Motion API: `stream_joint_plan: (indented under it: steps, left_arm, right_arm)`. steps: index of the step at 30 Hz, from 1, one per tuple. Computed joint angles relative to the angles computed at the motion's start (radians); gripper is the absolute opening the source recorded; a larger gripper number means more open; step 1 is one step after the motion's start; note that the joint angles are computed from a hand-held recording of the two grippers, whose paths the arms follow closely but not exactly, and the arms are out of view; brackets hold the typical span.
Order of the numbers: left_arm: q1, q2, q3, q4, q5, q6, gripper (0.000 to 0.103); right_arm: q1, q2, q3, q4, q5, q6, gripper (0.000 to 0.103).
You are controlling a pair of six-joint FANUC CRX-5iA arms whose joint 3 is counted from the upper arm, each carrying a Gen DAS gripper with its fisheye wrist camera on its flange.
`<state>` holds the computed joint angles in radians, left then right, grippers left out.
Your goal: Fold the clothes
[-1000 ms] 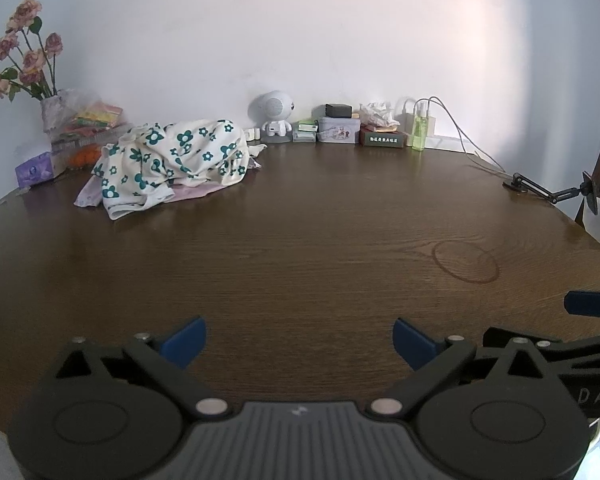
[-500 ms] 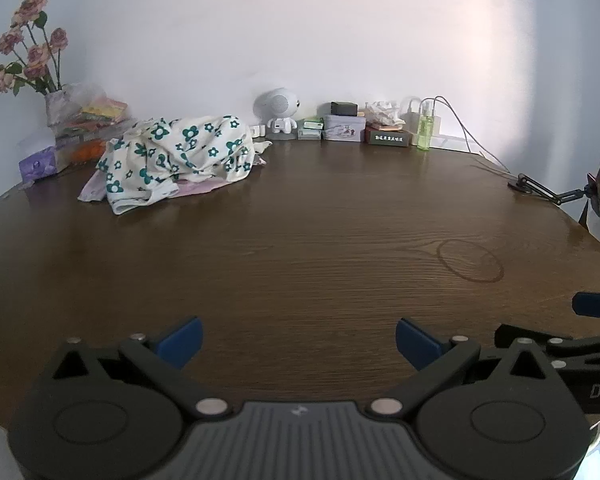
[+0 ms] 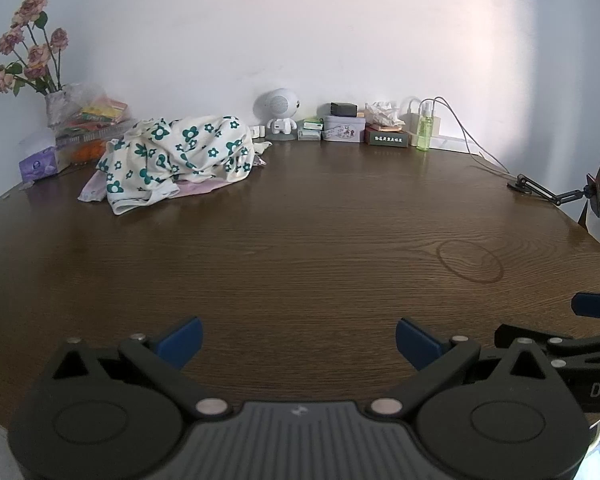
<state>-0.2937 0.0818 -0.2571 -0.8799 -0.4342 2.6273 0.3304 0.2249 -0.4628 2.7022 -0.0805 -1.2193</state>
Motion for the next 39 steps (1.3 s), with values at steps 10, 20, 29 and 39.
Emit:
stream_joint_plan:
  steps: [10, 20, 29, 39]
  left_arm:
    - [0.003, 0.004, 0.003, 0.022, -0.006, -0.027, 0.103]
    - [0.007, 0.003, 0.001, 0.027, -0.003, -0.038, 0.103]
    - [0.006, 0.002, 0.004, 0.026, -0.008, -0.045, 0.103]
    - [0.021, -0.004, -0.003, 0.044, 0.010, -0.062, 0.103]
  right_arm:
    - [0.005, 0.002, -0.005, -0.022, -0.008, 0.021, 0.103]
    - [0.009, 0.002, -0.010, -0.042, -0.015, 0.037, 0.103]
    - [0.007, 0.002, -0.004, -0.028, -0.004, 0.026, 0.103]
    - [0.008, 0.002, -0.004, -0.036, -0.006, 0.033, 0.103]
